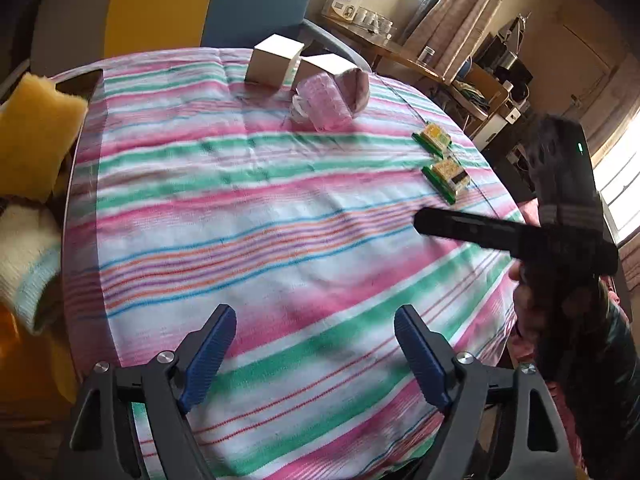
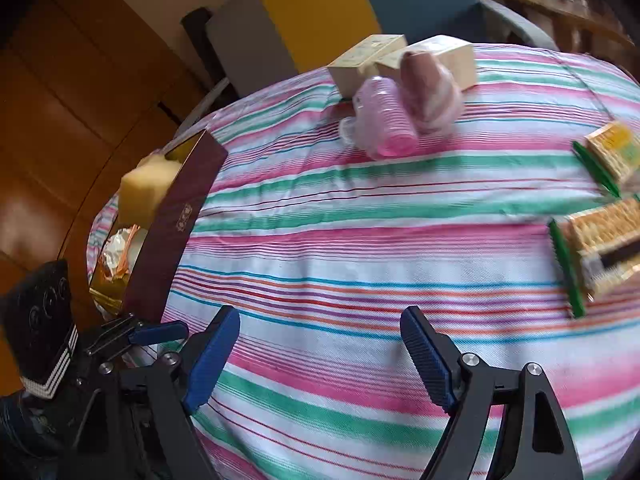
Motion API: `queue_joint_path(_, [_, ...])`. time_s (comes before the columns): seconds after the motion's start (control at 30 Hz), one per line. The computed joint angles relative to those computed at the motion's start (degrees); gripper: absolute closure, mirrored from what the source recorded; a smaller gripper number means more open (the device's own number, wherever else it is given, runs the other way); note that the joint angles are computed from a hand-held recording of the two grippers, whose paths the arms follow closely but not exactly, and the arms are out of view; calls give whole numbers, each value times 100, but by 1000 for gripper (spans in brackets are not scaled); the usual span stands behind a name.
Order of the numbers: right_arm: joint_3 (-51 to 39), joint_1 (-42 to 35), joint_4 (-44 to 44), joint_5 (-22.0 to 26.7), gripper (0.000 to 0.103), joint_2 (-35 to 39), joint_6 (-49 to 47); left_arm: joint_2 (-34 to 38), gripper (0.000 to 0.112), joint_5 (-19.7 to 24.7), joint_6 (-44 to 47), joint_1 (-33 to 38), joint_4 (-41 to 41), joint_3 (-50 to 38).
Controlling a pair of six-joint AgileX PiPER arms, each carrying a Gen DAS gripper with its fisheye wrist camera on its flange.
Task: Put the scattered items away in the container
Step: 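Grasp the pink hair roller with the left tool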
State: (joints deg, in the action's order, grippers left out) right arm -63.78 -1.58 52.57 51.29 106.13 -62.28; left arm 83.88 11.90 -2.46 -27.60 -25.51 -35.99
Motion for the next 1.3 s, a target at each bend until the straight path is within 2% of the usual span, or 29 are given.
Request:
queue_joint_path(0.13, [221, -568, 117, -192, 15, -222, 90, 289, 29, 290, 18, 309, 112, -830])
queue_joint_path(0.23, [146, -903, 333, -118, 15, -156, 160, 712, 29, 468, -646, 445, 936, -1612])
queue_joint_path(0.3, [73, -959, 524, -93, 15, -73, 180, 1096, 29, 632, -626, 589, 989, -2168])
queue_joint_path(0.57, [-686, -747, 788, -29, 15, 453, 504, 2803, 29, 1281, -74, 1036, 370, -4275])
queue_joint_path(0.87, [-2261, -475, 1191, 133, 14, 1538, 1194, 4345, 29, 1975, 355, 1333, -706, -6062])
queue_joint_path(0.97, [-2859, -387, 1366, 174, 13, 2007, 1601, 4597, 31, 2132, 553, 1346, -965, -6284])
queue_joint_path(1.03, [-3272, -331, 1442, 176, 13, 2348, 1945, 4574, 31, 2034, 817, 1339, -1189, -6120])
queue_joint_path(1.13, [-3819, -292, 1600, 283, 13, 2829, 2399, 4419, 41, 2028, 1311, 1345, -1570, -5810])
queue_joint_path(1.17, [-3992, -279, 1648, 338, 16, 2976, 2509, 4363, 46, 2059, 1488, 1358, -1739, -5697])
queue_joint_path(1.2, [-4020, -233, 1630, 258, 21, 2993, 2531, 4292, 47, 2057, 1577, 1362, -1843, -5566])
queue_joint_path(1.23, [-4104, -212, 1635, 382, 24, 3049, 2571, 4201, 48, 2028, 1614, 1362, -1913, -5412])
queue_joint_path(1.27, [-4197, -192, 1639, 508, 34, 3111, 2615, 4086, 50, 1987, 1698, 1365, -2013, -5211])
queue_joint_path(1.3, [-4144, -141, 1544, 518, 36, 3071, 2650, 3963, 51, 1943, 1808, 1368, -2129, -4994])
